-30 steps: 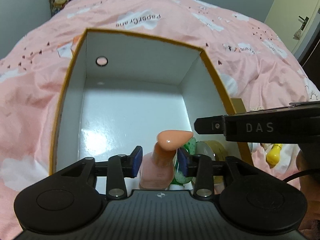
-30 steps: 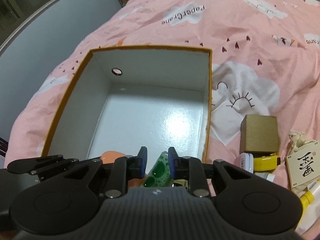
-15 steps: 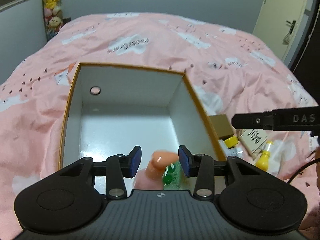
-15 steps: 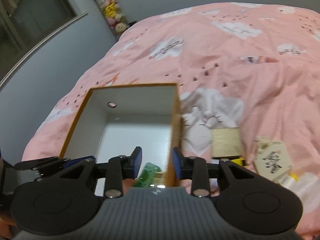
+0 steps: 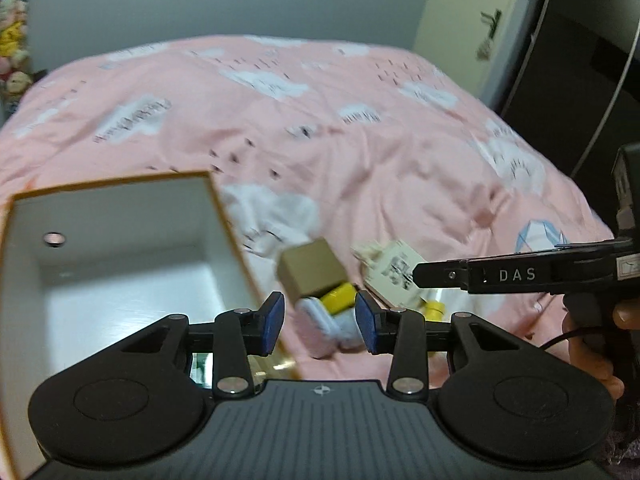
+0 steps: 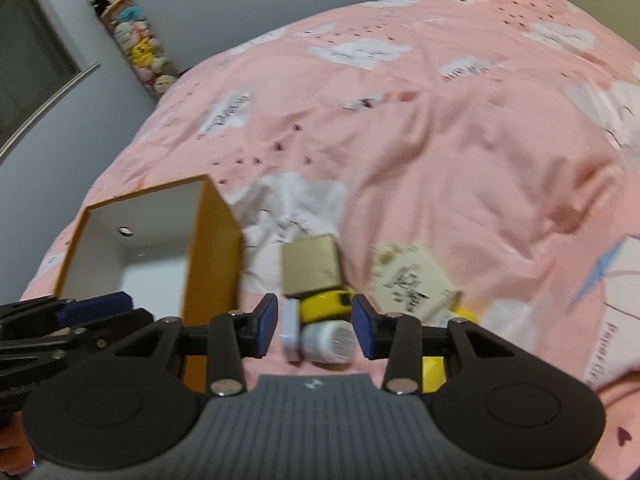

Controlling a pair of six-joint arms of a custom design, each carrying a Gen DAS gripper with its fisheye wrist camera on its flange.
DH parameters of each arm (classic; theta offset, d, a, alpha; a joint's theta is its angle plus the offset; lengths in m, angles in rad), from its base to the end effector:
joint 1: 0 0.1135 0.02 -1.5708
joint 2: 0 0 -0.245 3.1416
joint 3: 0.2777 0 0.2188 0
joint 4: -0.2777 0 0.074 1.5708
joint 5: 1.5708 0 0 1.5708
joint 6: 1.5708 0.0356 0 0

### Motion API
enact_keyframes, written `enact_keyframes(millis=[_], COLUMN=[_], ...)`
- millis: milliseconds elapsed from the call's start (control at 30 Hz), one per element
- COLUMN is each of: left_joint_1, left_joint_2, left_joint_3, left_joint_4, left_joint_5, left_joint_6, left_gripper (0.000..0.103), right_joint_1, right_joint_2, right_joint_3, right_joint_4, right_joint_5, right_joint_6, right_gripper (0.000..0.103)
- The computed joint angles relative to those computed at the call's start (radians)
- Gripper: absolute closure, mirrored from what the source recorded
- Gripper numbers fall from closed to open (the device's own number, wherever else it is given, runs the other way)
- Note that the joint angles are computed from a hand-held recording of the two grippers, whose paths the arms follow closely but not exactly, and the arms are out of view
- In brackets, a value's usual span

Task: Organize rigid objects
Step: 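Grasp the white jar with the left gripper while the right gripper grasps the yellow-capped bottle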

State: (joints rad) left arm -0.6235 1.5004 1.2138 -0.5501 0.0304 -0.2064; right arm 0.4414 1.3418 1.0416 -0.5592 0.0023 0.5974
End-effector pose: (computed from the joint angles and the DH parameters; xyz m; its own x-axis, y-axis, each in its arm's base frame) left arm 0.2388 -0.1731 0.2746 -0.7129 0.2604 -0.6511 0.4639 0.8714 -0.1594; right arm 0.2303 0.1087 0.2642 -0.8058 0.2414 -0.5408 0.0331 0.9301 0.3658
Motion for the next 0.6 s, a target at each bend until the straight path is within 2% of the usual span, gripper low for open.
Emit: enact_keyframes(millis=[133, 267, 433, 600], left_joint_1=[-0.05, -0.096, -0.133, -0.153], left_joint_2=[0.12, 0.242, 0.355, 0.465], left_joint_3=[0.065, 0.144, 0.23, 0.357], left_joint_4=[-0.003, -0.031, -0.078, -0.163], left_joint_5=[0.028, 0.009, -0.035, -0.074], left_joint_6=[0.006, 0.049, 0.199, 0.376], left_gripper=[0.057, 0.057, 0.057, 0.055], right_joint_1=[-0.031, -0.081, -0.151, -0.215], right_joint_2=[-0.017, -0.013, 0.025, 0.067], right_joint_3=[-0.057, -0.124, -0.206, -0.261], right_joint_4=[-0.01, 0.01, 0.063, 0.147], right_joint_5=[0.029, 0.018, -0.061, -0.14], right_joint_6=[-0.022, -0.018, -0.006, 0.001], right_gripper=[0.062, 0.062, 0.069, 0.071])
